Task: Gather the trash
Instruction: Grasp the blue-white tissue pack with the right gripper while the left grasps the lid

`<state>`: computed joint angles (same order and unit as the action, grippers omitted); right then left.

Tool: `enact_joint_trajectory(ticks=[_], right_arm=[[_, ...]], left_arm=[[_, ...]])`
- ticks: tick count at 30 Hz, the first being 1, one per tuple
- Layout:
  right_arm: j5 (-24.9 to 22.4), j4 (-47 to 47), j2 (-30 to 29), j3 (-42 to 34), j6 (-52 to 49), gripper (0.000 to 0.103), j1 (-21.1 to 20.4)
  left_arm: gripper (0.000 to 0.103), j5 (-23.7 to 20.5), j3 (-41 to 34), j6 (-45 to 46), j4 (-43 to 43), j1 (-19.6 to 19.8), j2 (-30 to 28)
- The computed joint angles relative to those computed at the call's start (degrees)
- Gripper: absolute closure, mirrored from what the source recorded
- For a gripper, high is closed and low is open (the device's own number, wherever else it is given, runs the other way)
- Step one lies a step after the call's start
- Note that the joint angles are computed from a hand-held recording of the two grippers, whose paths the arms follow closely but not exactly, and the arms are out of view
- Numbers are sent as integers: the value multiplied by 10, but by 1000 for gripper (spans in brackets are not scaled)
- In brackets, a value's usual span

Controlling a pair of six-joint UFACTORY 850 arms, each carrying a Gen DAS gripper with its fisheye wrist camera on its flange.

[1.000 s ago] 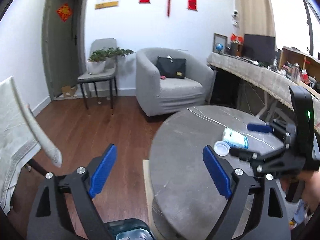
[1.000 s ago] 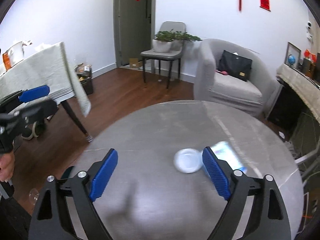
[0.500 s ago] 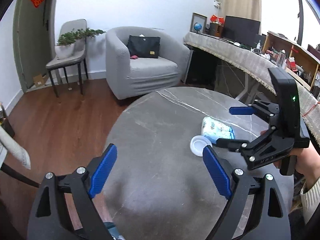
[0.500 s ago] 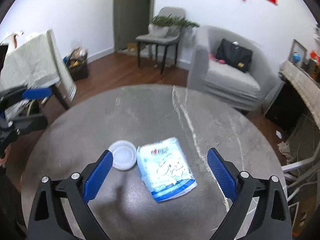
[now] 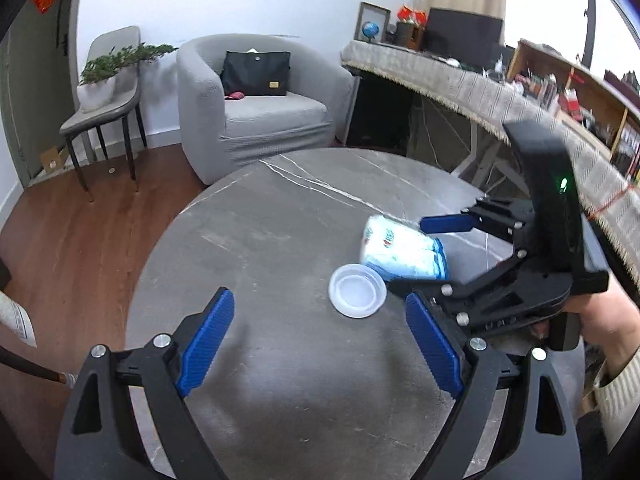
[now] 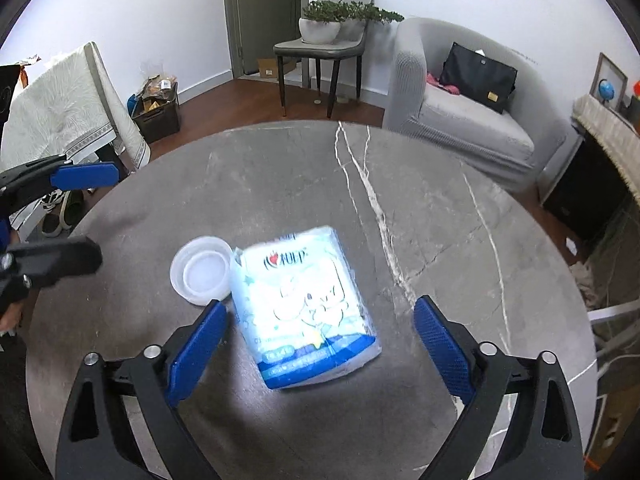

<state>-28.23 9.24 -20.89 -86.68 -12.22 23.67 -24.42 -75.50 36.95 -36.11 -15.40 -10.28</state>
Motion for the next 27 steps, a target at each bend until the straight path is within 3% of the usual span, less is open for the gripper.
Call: enact_joint_trajectory(ticks=[8, 18, 27], right_arm=[[8, -25, 9, 9, 47, 44, 1], [39, 13, 47, 42, 36, 44, -21], [43, 36, 56, 52, 14, 44, -30]], left_arm=[[19, -2, -21, -98, 117, -26, -27], [25, 0, -52, -218, 262, -52, -55], [37, -23, -71, -241, 288, -59, -73]])
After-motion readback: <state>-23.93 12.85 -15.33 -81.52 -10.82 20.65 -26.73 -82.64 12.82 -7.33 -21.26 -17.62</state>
